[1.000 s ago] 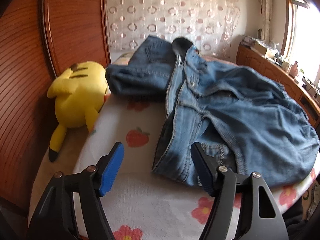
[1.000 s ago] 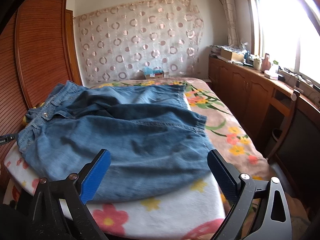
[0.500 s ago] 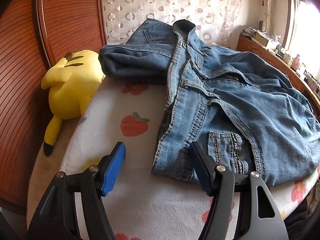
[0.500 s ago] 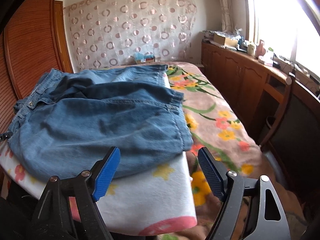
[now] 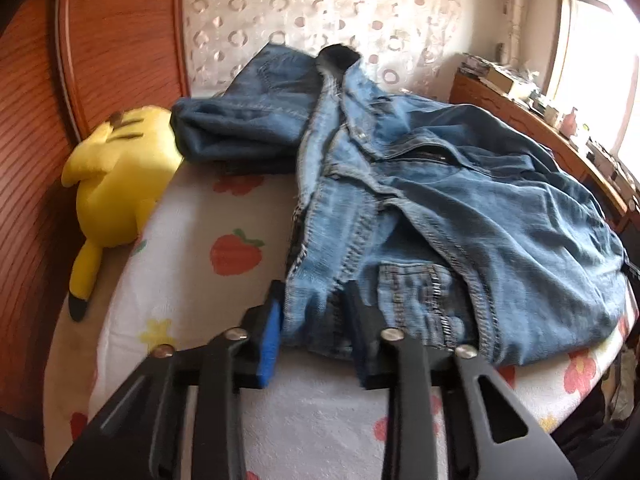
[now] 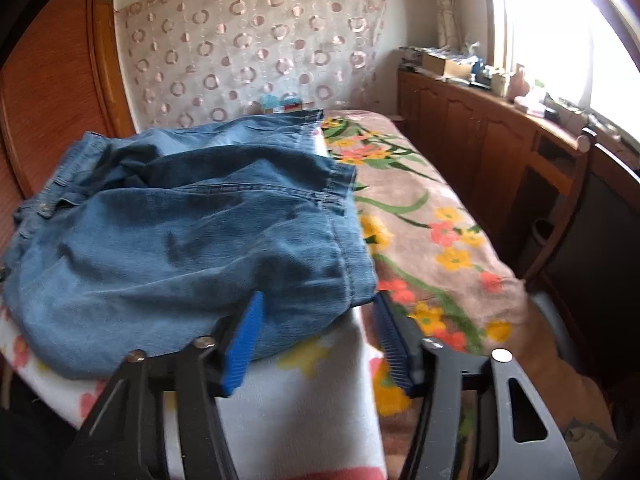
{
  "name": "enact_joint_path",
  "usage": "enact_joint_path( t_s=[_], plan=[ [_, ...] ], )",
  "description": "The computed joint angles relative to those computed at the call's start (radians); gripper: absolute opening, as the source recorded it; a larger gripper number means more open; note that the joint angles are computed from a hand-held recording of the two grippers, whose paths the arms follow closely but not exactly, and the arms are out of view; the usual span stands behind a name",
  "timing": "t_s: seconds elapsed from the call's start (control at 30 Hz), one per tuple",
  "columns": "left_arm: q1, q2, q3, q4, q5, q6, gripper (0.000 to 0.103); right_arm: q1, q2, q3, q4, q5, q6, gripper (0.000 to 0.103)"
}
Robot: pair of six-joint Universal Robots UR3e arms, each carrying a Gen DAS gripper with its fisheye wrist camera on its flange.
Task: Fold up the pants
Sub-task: 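Close left gripper on the jeans seam while right gripper closes on the leg hem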
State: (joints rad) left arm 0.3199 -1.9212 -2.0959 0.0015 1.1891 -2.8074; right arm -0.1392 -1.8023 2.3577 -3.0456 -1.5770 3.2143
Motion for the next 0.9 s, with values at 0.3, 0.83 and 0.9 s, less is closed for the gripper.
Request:
enact_joint_path(
  t_s=[0.3,0.83,0.9],
  plan=[
    [0.047,0.146,-0.101,0.02,-0.072,0.018,0.013,-0.028,-0.091,0.066,-0.017,0.036,-0.048,0.003],
    [0.143,0.464,-0.212,-0.125,-0.21,0.1,0.01,-0.02,-0.28,-0.04,0.058,0.196,-0.085,0.002],
    [0.123,0.424,-0.202,-0.106,-0.182,0.091,0.01,0.048,-0.172,-0.081,-0.006,0.184,-0.09,0.002]
  ],
)
